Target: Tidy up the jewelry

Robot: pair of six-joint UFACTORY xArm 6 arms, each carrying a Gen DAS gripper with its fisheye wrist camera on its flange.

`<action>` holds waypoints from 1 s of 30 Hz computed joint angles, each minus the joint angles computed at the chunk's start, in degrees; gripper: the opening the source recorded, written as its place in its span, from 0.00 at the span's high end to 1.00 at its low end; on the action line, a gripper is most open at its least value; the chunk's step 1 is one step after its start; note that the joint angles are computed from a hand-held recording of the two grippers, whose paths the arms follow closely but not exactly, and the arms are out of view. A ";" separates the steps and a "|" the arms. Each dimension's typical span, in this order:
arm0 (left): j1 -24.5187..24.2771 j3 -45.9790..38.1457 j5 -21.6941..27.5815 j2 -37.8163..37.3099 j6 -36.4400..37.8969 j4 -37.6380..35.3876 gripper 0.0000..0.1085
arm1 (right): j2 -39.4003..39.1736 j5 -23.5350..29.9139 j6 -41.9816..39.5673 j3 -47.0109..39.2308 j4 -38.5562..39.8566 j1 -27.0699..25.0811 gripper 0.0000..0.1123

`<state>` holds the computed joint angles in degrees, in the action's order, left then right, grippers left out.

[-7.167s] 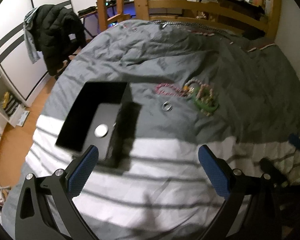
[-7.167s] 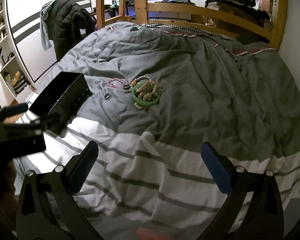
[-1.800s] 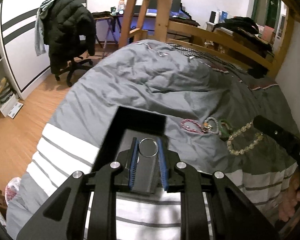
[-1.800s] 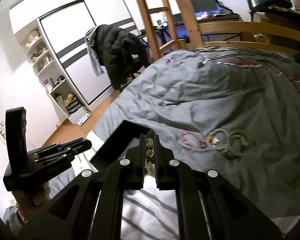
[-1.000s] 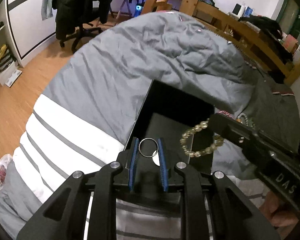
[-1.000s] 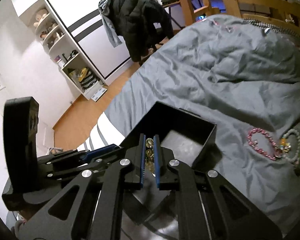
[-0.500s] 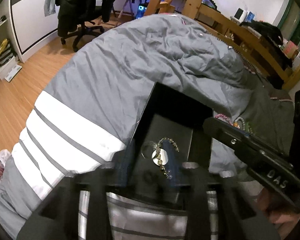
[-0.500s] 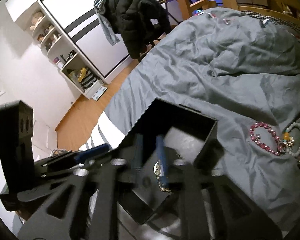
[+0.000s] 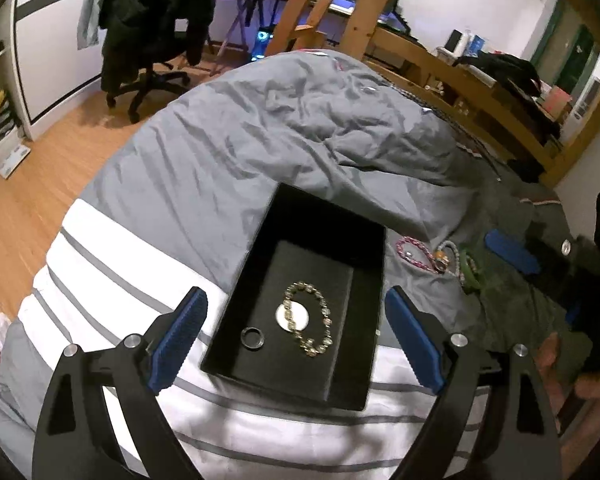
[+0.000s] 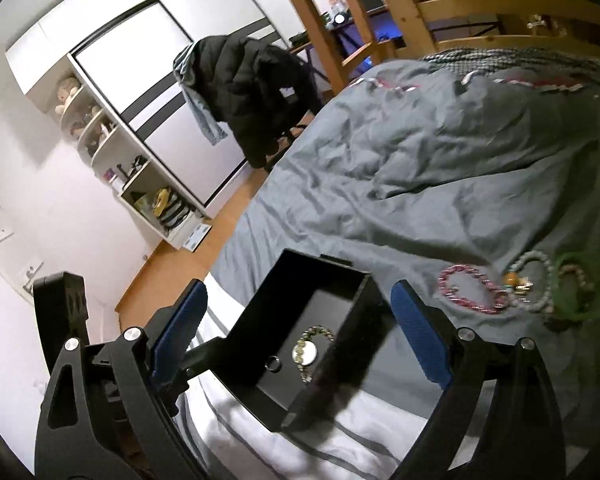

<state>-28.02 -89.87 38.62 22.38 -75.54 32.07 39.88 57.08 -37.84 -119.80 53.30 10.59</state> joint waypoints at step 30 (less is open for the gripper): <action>-7.98 -41.13 17.29 26.28 14.82 -5.64 0.18 | -7.76 -8.83 -9.86 11.16 -6.51 -11.22 0.18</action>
<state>-36.00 -131.00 55.91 48.66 -60.72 26.44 32.13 48.25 -47.70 -108.65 46.79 -0.62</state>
